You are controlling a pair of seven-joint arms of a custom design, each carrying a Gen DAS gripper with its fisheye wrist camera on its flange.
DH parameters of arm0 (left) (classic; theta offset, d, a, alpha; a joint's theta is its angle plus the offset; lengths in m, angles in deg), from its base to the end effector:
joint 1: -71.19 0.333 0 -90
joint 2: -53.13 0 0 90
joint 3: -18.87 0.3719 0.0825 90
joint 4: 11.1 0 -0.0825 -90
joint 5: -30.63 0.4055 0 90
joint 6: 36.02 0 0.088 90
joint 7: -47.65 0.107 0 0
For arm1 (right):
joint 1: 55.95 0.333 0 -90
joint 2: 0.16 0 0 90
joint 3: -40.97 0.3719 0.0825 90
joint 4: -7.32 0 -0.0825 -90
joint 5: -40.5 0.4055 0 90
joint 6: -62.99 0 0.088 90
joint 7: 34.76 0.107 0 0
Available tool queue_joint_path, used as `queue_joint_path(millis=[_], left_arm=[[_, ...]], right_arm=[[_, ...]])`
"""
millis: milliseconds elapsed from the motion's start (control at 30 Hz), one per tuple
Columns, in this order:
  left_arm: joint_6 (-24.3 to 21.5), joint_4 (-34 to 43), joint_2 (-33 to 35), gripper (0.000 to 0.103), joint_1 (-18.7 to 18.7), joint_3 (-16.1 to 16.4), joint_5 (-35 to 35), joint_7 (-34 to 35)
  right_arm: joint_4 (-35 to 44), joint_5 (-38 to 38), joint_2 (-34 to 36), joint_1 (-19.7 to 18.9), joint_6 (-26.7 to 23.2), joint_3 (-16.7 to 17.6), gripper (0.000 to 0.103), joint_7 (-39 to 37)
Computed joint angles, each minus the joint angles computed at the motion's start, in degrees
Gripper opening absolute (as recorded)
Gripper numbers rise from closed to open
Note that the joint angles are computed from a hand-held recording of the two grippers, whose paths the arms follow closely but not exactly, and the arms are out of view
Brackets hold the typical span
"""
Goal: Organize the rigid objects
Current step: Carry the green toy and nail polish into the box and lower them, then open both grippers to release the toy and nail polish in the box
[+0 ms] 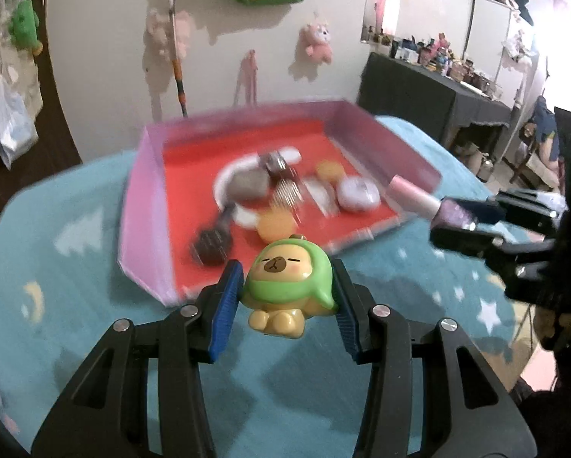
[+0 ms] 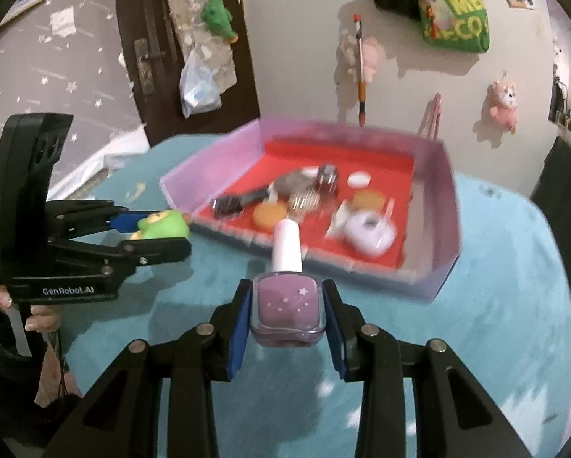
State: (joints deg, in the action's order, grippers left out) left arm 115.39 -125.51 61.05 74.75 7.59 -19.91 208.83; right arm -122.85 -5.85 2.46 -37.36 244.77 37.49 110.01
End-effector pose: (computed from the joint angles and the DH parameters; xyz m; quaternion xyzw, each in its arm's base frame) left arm 0.6407 -0.0612 0.4852 -0.3977 0.8362 -0.3472 0.1485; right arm 0.5352 0.2133 0.4611 -0.6847 0.6023 -0.2173 0.3481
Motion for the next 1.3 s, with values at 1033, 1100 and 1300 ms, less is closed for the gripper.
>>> queue_joint_path(millis=[1033, 1100, 1300], left_arm=[[-15.6, 42.3, 30.7, 0.044, -8.3, 2.7, 62.2, -42.8], [-15.5, 42.7, 31.1, 0.044, -8.4, 2.7, 62.9, -43.2], [-14.6, 41.2, 30.9, 0.044, -8.8, 2.8, 64.8, -44.4]], right_arm=[[51.0, 37.8, 31.2, -1.1, -46.6, -2.8, 0.038, -43.7], [52.4, 37.0, 31.9, -0.9, -48.4, -2.9, 0.038, -43.7], [56.6, 36.0, 34.2, -0.8, -53.5, -3.0, 0.038, -43.7]])
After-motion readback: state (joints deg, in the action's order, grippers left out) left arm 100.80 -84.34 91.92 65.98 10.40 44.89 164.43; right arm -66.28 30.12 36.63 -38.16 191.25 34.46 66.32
